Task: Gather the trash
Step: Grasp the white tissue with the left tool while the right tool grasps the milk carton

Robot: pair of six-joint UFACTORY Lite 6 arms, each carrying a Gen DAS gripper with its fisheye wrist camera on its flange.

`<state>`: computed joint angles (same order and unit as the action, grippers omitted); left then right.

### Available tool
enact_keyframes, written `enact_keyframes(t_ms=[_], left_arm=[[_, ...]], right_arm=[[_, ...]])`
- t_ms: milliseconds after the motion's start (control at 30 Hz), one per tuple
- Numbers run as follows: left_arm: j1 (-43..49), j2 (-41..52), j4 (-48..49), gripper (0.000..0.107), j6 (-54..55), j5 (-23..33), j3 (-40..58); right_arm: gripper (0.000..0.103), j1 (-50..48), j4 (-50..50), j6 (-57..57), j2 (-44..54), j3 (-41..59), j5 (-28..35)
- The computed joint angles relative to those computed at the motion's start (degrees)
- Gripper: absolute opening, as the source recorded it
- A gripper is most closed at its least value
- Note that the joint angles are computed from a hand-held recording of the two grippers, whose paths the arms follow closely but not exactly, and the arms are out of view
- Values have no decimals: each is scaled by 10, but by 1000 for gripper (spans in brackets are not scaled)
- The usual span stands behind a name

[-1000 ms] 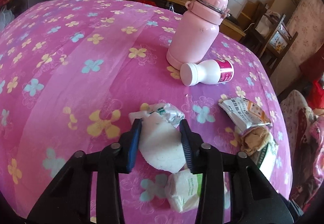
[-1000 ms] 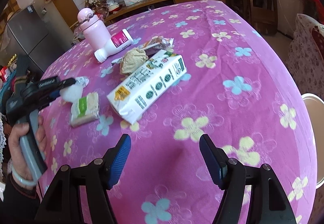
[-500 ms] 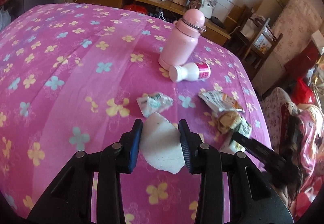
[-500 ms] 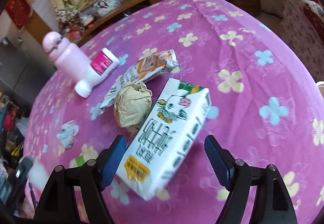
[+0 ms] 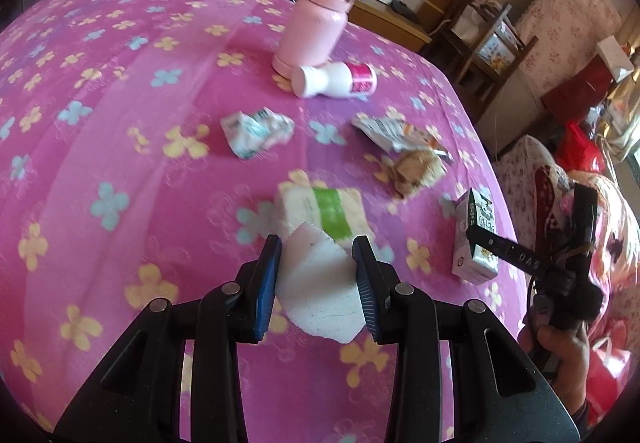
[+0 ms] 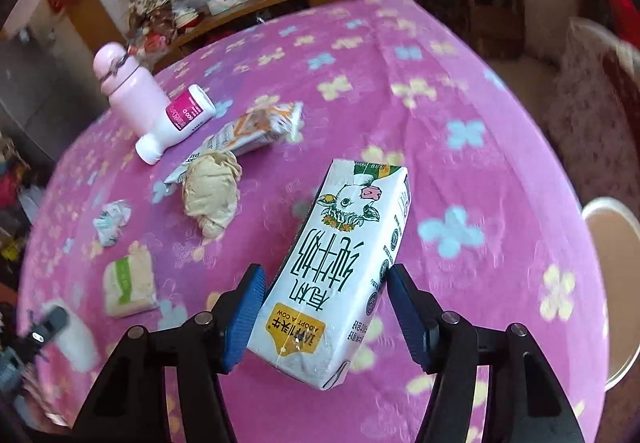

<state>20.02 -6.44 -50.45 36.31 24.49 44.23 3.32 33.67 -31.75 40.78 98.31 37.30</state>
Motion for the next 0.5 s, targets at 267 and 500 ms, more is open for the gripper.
enact_keyframes(t_ms=[267,500], left_arm=[[-61,-27,26,34,-49,-1,-27],[-110,-42,61,34,-105,-20,-50]], right_arm=[[75,11,-21,60,29,41,10],[58,2,24,-15,4,-17,-12]])
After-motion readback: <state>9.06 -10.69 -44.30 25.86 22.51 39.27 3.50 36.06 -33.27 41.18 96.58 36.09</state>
